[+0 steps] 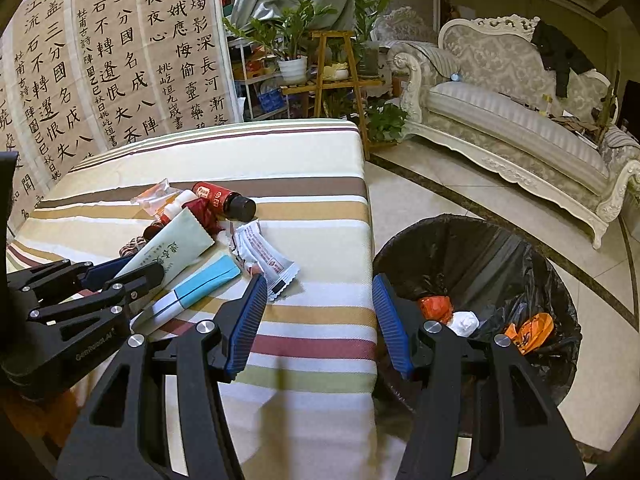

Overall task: Collect trash
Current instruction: 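Grasp the white cream tube on the table with the left gripper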

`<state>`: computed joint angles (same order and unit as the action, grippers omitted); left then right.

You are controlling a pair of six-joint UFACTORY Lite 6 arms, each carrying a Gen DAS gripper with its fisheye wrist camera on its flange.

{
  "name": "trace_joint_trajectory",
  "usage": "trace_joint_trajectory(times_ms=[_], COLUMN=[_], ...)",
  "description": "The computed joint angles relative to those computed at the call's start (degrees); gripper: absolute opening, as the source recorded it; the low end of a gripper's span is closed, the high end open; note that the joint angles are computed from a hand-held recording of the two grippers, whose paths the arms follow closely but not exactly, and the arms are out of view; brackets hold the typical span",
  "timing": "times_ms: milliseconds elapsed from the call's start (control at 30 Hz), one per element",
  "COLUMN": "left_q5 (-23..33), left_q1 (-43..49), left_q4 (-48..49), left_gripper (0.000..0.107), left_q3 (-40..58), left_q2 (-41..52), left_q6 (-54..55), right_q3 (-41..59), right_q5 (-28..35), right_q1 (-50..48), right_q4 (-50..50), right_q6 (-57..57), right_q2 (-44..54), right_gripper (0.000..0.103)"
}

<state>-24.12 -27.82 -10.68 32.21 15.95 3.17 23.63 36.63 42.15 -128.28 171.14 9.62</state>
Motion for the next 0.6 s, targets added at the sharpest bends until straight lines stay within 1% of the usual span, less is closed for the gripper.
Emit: trace_joint_trajectory(times_ms=[167, 333, 367, 400, 433, 600], left_q5=[-0.23, -0.42, -0.47, -0.67, -0.67, -1.22], left_q1=[-0.39, -0.57, -0.47, 0.04, 0.5, 0.59], left_q4=[1.42, 1.61, 1.77, 3.53, 4.99, 3.8], left_gripper=[0.021, 0.017, 0.014, 0.013, 0.012, 0.012], left_q3=[-2.03, -3.41, -3.78, -4.14, -4.51, -4.86], left_q2=[-2.1, -3.74, -4.2, -4.55, -4.96, -5.12], left_q6=[-1.36, -1.7, -1.82, -3.17, -4.48, -3.57], right_q3=[0.43, 0.21, 0.2, 0.34, 0.49, 0.51], right_q5=[-0.2, 0.0, 0.0, 0.07, 0.02, 0.25], right_q1=[0.31, 1.11, 1.2, 1.54, 1.74, 2.75], right_q4=[-0.16, 0.27, 0.24, 0.56, 0.89, 1.91], right_q6=[0.23, 0.17, 0.21, 0.16, -0.07, -0.57], right_q2=[0.47, 0.36, 0.36, 0.48, 0.46, 0.28], right_gripper=[0.054, 0.054, 0.054, 0.054, 0.054, 0.054])
